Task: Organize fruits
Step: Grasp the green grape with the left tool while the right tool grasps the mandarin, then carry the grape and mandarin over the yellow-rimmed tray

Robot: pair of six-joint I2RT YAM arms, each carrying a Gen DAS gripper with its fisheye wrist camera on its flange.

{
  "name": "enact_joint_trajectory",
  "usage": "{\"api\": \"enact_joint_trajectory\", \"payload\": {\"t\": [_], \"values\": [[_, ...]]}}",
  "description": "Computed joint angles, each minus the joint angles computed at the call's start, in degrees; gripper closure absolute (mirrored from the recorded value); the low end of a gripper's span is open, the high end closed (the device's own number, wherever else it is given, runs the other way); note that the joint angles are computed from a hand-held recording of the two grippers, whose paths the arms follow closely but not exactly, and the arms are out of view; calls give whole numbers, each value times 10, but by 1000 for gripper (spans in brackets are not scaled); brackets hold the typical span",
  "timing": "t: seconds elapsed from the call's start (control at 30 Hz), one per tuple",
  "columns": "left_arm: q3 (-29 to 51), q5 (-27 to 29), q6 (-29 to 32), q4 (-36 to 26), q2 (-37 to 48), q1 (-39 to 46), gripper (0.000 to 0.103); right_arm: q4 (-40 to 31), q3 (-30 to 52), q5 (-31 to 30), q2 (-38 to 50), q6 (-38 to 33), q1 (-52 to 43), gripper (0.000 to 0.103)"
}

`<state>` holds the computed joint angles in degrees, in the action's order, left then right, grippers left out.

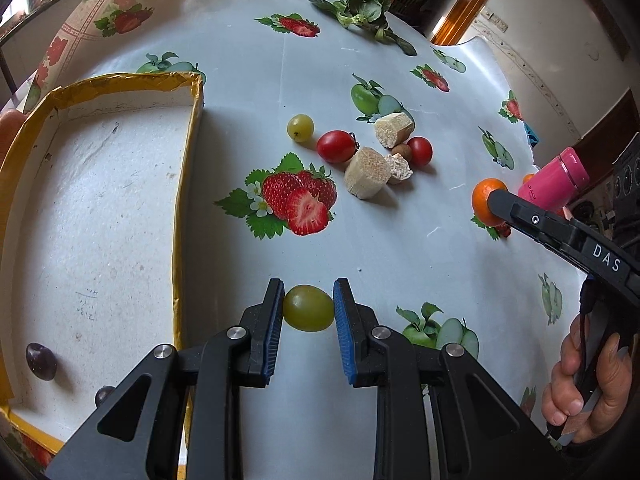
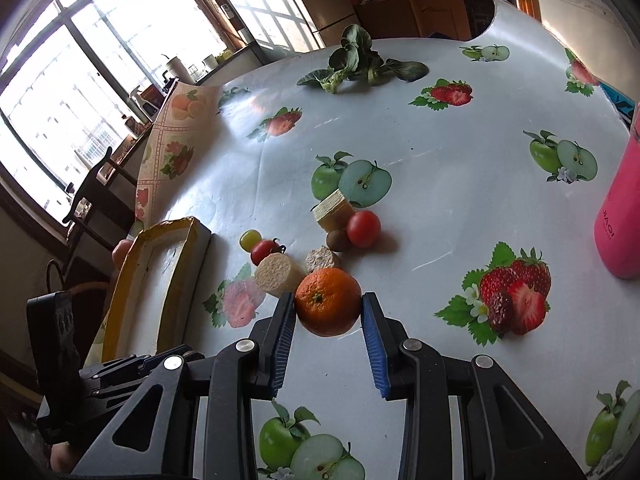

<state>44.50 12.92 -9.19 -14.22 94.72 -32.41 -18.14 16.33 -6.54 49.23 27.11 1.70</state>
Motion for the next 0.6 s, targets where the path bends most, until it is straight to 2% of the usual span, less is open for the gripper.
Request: {"api": "enact_joint_trajectory", "payload": {"t": [0.3, 0.6], "values": [[-42, 9, 6, -28, -83, 16, 81, -70, -2, 80, -68, 94, 150, 69], [-67, 22, 33, -62, -151, 69, 81, -79, 20, 154, -49, 184, 290, 69]]}}
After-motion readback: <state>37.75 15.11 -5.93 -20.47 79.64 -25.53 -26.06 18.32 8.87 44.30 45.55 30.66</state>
